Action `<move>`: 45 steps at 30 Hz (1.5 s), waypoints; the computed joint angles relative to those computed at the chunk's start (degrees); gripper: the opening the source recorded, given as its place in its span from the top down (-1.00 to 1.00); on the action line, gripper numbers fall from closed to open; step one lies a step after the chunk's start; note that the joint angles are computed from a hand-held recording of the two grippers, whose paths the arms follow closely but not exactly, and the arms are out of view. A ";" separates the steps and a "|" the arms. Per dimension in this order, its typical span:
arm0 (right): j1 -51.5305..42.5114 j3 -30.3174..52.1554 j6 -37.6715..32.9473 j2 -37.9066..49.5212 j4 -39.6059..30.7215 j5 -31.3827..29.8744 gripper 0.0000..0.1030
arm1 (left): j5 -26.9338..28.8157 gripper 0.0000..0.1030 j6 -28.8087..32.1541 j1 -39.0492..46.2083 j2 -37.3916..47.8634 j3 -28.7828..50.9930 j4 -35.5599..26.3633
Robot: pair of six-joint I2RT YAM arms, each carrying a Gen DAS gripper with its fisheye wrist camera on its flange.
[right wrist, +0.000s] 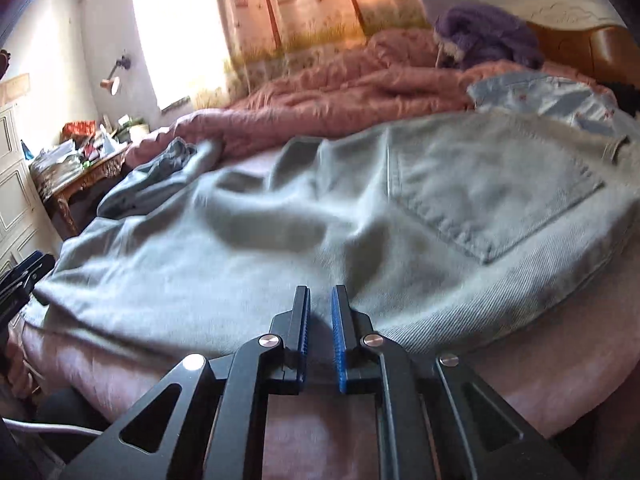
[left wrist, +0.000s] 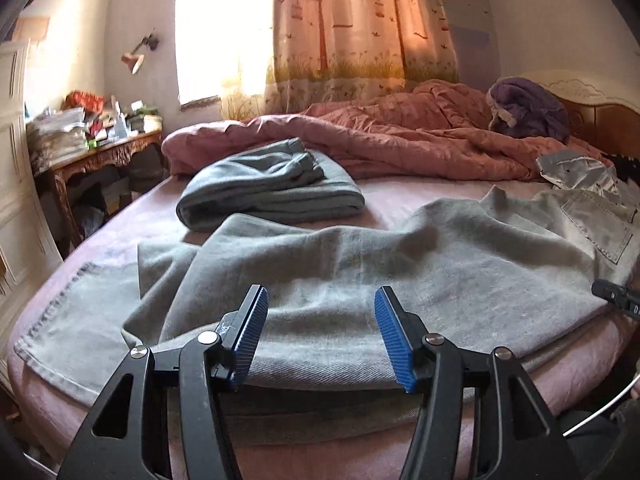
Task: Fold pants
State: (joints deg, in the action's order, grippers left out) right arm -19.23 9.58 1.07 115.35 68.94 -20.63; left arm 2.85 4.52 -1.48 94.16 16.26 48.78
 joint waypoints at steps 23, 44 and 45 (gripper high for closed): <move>20.70 4.89 18.46 -20.84 -32.04 6.69 0.78 | -0.88 -0.25 -1.94 1.24 7.03 6.95 -13.98; 32.22 11.19 16.68 -16.82 -40.92 22.69 0.66 | 25.01 -0.59 -3.43 24.11 -0.63 2.85 -12.44; 32.24 11.21 16.68 -16.81 -40.93 22.67 0.66 | 23.43 -0.59 -2.17 25.36 -1.27 3.65 -13.95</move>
State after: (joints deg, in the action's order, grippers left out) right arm 13.00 20.79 17.76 98.55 28.01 2.04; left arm 26.28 2.35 23.88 92.89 19.90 34.83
